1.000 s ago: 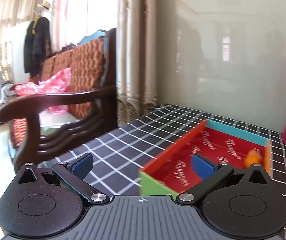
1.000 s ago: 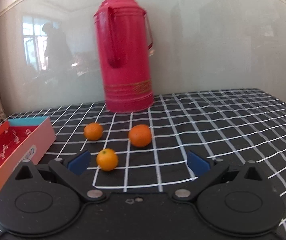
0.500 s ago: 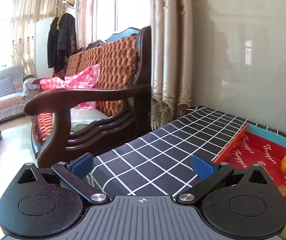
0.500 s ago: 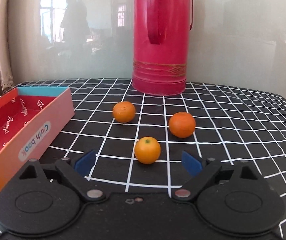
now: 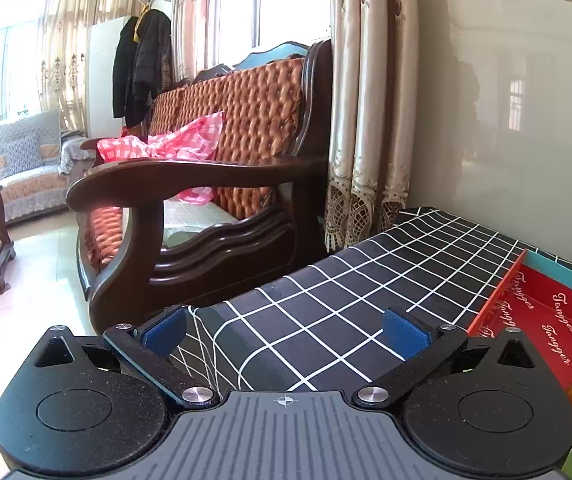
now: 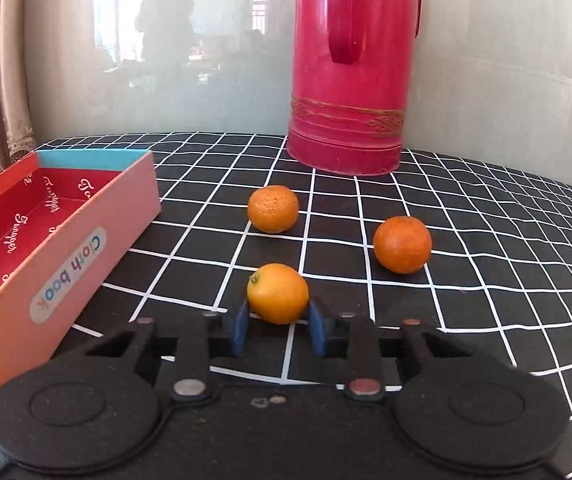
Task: Organize fruits
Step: 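Reach the right tool to the oranges and grasp an orange, then carry the orange into the box and open the right tool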
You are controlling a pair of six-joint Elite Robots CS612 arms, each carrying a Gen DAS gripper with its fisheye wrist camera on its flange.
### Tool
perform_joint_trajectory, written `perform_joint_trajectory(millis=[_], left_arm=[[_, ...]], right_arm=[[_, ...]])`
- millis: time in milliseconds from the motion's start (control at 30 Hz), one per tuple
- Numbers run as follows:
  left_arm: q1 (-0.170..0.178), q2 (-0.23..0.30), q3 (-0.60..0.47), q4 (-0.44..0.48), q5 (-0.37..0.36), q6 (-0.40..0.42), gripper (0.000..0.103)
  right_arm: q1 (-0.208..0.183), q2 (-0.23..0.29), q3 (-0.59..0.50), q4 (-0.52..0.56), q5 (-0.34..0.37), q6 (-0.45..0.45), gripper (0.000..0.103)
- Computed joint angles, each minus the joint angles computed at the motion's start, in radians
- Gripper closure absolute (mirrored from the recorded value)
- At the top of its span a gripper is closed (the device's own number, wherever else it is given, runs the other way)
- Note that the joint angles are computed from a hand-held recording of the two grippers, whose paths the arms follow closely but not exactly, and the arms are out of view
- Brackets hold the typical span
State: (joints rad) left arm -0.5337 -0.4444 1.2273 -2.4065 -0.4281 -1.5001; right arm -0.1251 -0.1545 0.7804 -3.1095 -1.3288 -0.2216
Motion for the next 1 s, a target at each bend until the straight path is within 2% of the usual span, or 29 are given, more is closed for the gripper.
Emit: perform_joint_trajectory(millis=[167, 433, 767, 1000], left_arm=[[-0.001, 0.004, -0.008, 0.0, -0.001, 0.018, 0.0], [-0.001, 0.0, -0.007, 0.021, -0.004, 0.001, 0.0], [0.004, -0.01, 0.003, 0.051, -0.024, -0.061, 0.0], [0.009, -0.025, 0.03, 0.055, -0.037, -0.112, 0.0]], right_arm=[[-0.006, -0.006, 0.009, -0.008, 0.026, 0.005, 0.08], [-0.011, -0.032, 0.075, -0.106, 0.086, -0.023, 0.08], [-0.02, -0.071, 0.165, -0.256, 0.264, -0.07, 0.08], [-0.01, -0.108, 0.234, -0.278, 0.386, -0.184, 0.079]])
